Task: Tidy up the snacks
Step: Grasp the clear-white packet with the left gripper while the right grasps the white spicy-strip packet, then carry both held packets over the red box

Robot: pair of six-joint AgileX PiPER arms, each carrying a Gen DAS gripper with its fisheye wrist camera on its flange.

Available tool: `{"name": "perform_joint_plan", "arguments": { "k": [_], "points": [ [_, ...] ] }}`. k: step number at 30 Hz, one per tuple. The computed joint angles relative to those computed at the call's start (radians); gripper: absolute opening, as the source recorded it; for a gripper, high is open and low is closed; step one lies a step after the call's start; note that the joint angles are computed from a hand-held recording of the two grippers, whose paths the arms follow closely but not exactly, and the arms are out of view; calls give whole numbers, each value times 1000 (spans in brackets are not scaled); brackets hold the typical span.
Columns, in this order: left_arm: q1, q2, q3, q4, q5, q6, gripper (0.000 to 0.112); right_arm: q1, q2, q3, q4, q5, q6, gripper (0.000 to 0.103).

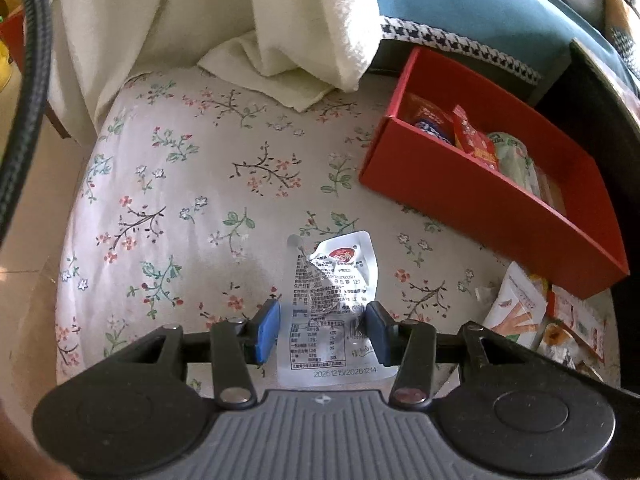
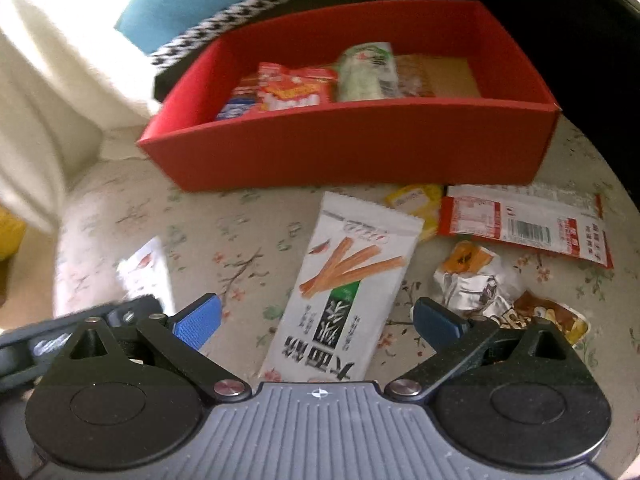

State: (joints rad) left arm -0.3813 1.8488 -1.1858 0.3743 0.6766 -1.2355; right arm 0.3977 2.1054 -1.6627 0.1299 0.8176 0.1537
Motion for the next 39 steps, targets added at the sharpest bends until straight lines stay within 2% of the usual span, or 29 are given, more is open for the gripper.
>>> {"name": "perform_joint_plan", "arguments": {
  "k": [6, 9, 11, 13, 18, 20, 21, 22, 23, 26, 30, 34, 39],
  "points": [
    [26, -5, 28, -66, -38, 71, 40, 54, 20, -3, -144, 3, 174, 103],
    [41, -15, 47, -68, -51, 78, 40, 83, 59, -57, -213, 37, 245, 103],
    [43, -24, 57, -56, -55, 73, 39, 85, 81, -75, -198, 33, 230, 103],
    [49, -32, 64, -70, -66, 93, 39, 114, 95, -79, -256, 29, 249, 103],
    [48, -37, 67, -78, -70, 112, 37, 138, 125, -130, -311, 77, 255, 103],
    [49, -36, 67, -82, -69, 115, 34, 146, 110, -111, -320, 60, 215, 94],
    [48, -38, 69, -83, -68, 113, 34, 147, 103, -108, -309, 56, 194, 89],
    [47, -39, 71, -86, -69, 113, 33, 142, 88, -91, -286, 46, 166, 78],
    [46, -38, 71, -87, -69, 114, 32, 137, 80, -84, -272, 42, 146, 72],
    [20, -28, 64, -48, -51, 79, 30, 121, 63, -72, -244, 43, 104, 61],
    [5, -14, 51, -61, -44, 87, 25, 105, 37, -30, -213, 14, 39, 58],
    [-16, -13, 18, -5, -10, 38, 22, 58, -4, 33, -78, -44, -67, 57],
    [-18, 6, -24, -26, 1, 65, 10, 1, -45, 77, 67, -84, -219, 57]
  ]
}}
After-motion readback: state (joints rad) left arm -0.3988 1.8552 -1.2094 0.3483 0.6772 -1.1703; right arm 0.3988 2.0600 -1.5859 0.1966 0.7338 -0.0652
